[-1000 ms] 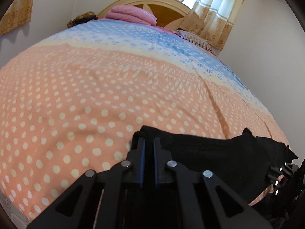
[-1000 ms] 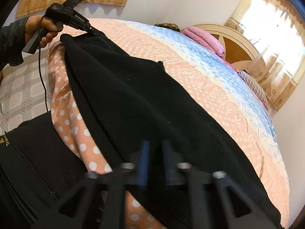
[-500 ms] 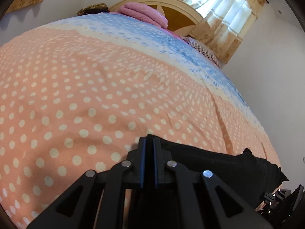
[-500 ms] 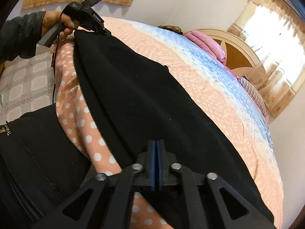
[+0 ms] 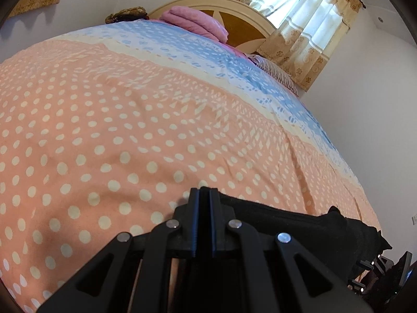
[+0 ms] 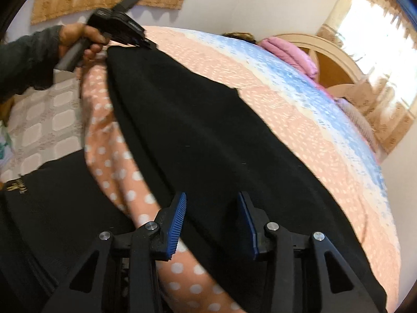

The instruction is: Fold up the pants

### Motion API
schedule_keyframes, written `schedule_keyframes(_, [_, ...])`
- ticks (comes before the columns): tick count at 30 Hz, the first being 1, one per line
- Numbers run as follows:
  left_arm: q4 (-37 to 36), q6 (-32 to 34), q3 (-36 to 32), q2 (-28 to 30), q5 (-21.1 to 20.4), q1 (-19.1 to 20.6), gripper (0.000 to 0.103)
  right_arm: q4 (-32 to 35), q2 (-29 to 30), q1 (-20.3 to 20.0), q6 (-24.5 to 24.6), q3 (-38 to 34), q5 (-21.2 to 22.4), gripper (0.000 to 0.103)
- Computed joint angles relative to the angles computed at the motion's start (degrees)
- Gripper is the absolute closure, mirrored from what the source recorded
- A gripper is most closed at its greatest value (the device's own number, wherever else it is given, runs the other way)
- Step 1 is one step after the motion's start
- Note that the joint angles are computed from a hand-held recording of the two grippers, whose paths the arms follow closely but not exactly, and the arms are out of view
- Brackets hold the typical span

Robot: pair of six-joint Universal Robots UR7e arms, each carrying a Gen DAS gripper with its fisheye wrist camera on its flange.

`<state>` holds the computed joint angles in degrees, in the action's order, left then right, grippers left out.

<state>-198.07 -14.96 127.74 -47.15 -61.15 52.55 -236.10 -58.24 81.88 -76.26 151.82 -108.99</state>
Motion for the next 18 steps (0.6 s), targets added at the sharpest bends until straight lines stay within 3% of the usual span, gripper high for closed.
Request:
schedule_keyframes(3, [-0.5,0.0,-0.1,0.5,0.0,0.1,0.095,-5.7,4.4,0.2,-2.4,-1.1,-2.2,0.06])
schedule_keyframes(5, [-0.4,0.1,-0.1,0.4,-0.1,0.2,0.095,-5.9,4.4,-0.3,-2.1,-1.1,-1.0,0.063])
schedule_keyframes(7, [-0.1,0.0,-0.1,0.3,-0.3,0.1,0.095,-3.7,3.3,0.1,-1.1,-0.9,-1.2,0.101])
schedule_keyframes(9, [0.2,0.1,0.0,0.0,-0.2,0.0,0.095,-6.2,3.9,1.1,-1.7,0.0,-1.2,0.101])
schedule_keyframes(15, [-0.9,1.0,1.4,-1.6,-0.7,-0.8,0.095,2.2,-2.6,2.6,2.0,2.3,-1.8,0.101])
schedule_keyframes(18, [-1.0,1.4,1.6,-1.3,-0.9,-0.3,0.095,-1.0,1.1,1.6,-0.2,1.8,-3.3,0.101])
